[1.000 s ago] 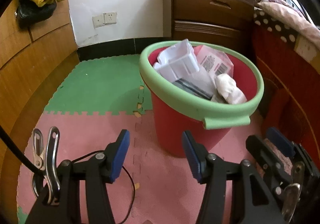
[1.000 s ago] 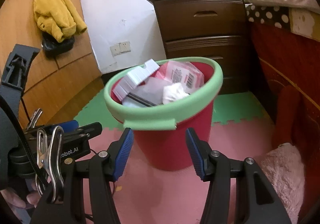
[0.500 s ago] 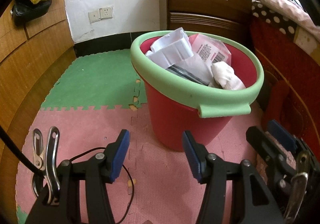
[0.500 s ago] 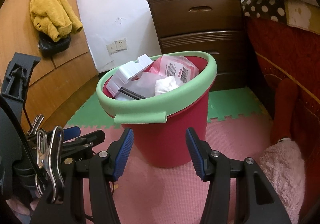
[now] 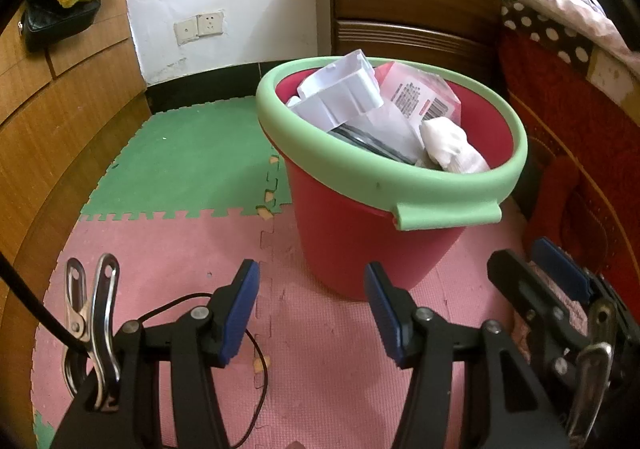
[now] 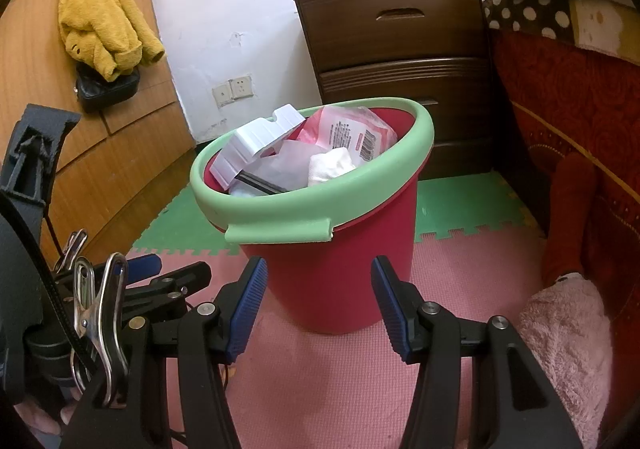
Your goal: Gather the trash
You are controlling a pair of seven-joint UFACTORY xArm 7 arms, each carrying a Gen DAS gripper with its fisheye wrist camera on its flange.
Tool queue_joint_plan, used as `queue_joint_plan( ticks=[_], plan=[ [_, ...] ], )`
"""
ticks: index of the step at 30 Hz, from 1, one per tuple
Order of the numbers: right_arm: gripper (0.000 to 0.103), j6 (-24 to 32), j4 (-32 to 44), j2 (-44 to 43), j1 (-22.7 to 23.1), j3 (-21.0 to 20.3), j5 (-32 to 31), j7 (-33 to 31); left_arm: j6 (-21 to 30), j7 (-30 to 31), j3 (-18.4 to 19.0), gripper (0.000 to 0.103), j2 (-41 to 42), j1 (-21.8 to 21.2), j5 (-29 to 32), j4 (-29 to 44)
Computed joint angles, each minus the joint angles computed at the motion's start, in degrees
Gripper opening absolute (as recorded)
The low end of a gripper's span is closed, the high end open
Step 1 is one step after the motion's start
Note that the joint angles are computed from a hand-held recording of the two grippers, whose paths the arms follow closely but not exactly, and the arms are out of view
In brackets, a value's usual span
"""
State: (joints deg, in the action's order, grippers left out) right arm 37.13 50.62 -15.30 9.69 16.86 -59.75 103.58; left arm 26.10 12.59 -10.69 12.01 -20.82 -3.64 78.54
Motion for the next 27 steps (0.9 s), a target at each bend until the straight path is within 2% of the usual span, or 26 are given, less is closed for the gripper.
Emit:
queue_joint_plan(
  ticks=[18,27],
  plan=[
    [0.055,-0.12,-0.19,0.44,0.19,-0.33,-0.48,0.68,0.46,-0.05,0.08,0.057,0.28,-0.01,0.12,-0.09],
    [0.055,-0.14,-0.37,0.33,0.19,-0.36,-0.27,0.66,1.41,-2.11,0.53,0.057,0.59,-0.35,1.70,0.34]
  ],
)
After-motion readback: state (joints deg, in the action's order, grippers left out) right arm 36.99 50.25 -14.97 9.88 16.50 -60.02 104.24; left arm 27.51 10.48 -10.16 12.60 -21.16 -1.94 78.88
